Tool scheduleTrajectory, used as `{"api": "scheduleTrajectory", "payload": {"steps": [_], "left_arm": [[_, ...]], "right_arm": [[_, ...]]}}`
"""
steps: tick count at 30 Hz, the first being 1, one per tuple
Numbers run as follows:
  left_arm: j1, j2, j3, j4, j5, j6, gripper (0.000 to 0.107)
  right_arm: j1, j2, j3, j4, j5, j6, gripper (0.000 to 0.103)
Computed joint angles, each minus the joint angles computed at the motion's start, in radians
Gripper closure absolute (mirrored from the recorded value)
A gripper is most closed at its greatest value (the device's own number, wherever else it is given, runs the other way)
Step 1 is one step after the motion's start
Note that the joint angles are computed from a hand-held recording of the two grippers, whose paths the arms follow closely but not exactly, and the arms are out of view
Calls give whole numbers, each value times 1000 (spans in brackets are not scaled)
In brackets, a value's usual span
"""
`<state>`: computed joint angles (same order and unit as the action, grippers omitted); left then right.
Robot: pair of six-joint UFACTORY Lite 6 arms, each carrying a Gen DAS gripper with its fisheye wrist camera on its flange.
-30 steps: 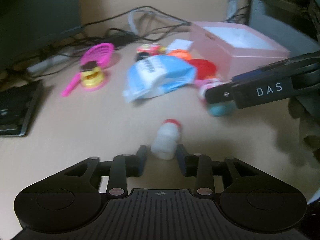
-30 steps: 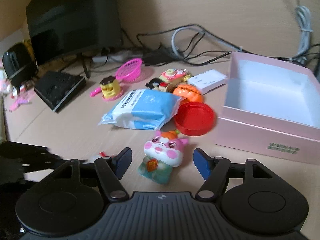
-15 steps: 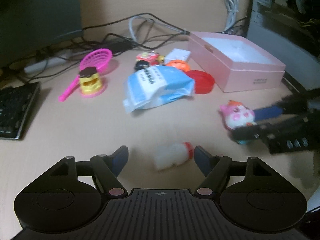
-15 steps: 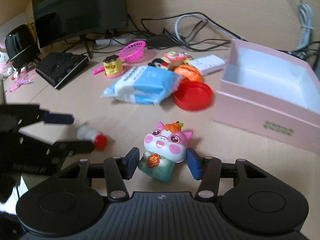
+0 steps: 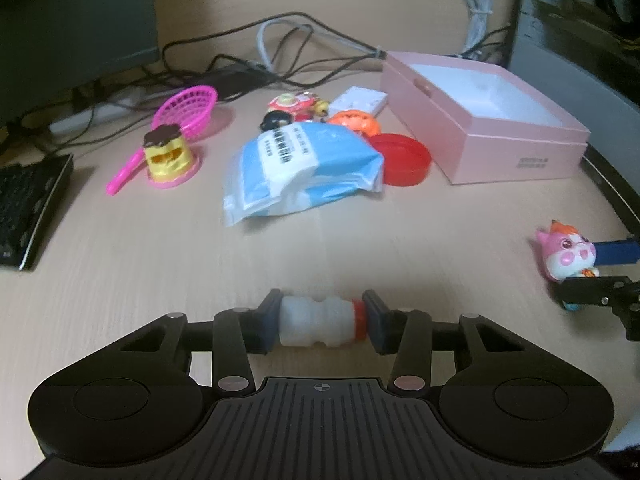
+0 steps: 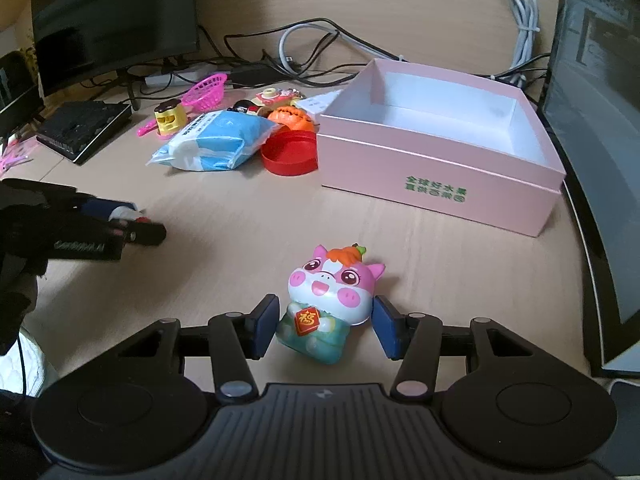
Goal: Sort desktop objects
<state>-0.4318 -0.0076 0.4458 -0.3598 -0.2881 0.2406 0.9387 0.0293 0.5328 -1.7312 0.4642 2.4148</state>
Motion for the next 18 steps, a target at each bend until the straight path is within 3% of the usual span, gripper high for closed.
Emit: {"api": "scheduleTrajectory", "payload": {"steps": [5,10,12,14,18], "left_arm": [[-72,-102,-19,28,43,5,59],[-142,-72,173,202,77,-148,59],[-164,14,303,295,70,-207,59],[-190,115,423,271,57,-147,59],[-204,321,687,302,118,-136,59]], "right_arm": [[-17,-206,-69,189,-14,-208,56],[-98,-478,-26,412,70,-576,56],[-152,-473,50,421,88,-668,56],[-217,-426,118,385,76,-692,56],[-404,-293,266,395,-24,-758,56]]}}
